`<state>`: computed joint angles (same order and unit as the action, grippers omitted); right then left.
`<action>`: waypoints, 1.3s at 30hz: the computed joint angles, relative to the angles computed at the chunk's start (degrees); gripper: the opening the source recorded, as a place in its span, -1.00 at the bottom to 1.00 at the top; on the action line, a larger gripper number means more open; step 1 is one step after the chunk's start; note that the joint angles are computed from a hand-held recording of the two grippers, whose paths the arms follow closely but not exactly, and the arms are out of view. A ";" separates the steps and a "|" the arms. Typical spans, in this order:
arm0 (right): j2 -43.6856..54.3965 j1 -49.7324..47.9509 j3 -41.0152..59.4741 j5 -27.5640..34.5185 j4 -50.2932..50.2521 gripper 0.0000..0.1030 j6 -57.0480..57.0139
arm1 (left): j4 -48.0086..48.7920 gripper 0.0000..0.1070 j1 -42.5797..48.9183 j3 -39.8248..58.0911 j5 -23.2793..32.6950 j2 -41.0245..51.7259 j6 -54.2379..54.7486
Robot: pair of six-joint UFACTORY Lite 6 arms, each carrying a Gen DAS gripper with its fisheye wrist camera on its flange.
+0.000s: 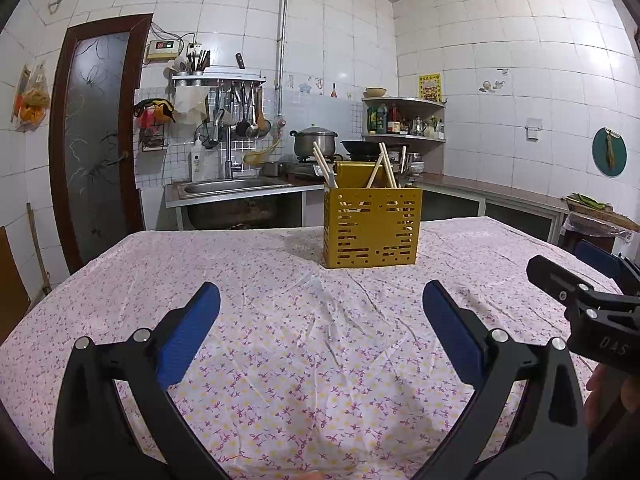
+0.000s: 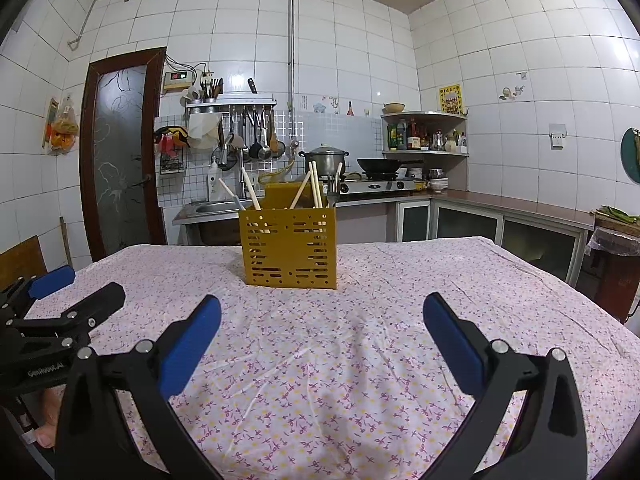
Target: Organize utensils
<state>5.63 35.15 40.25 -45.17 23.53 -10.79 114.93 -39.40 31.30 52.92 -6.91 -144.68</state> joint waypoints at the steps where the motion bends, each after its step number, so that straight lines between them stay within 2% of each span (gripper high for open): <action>1: -0.08 0.08 -0.10 -0.06 0.09 0.92 -0.03 | 0.14 0.83 -0.02 -0.04 0.03 -0.03 0.00; 15: -0.02 -0.11 -0.02 0.25 -0.03 0.92 0.18 | -0.17 0.83 -1.27 -0.38 0.78 -0.46 0.09; 27: 0.59 -0.24 0.31 0.05 -0.33 0.92 0.40 | -1.17 0.83 -4.09 -1.13 4.72 -0.44 0.06; 39: 0.89 -0.35 0.60 0.13 -0.38 0.92 0.44 | -1.99 0.83 -3.63 -0.11 3.84 0.12 0.83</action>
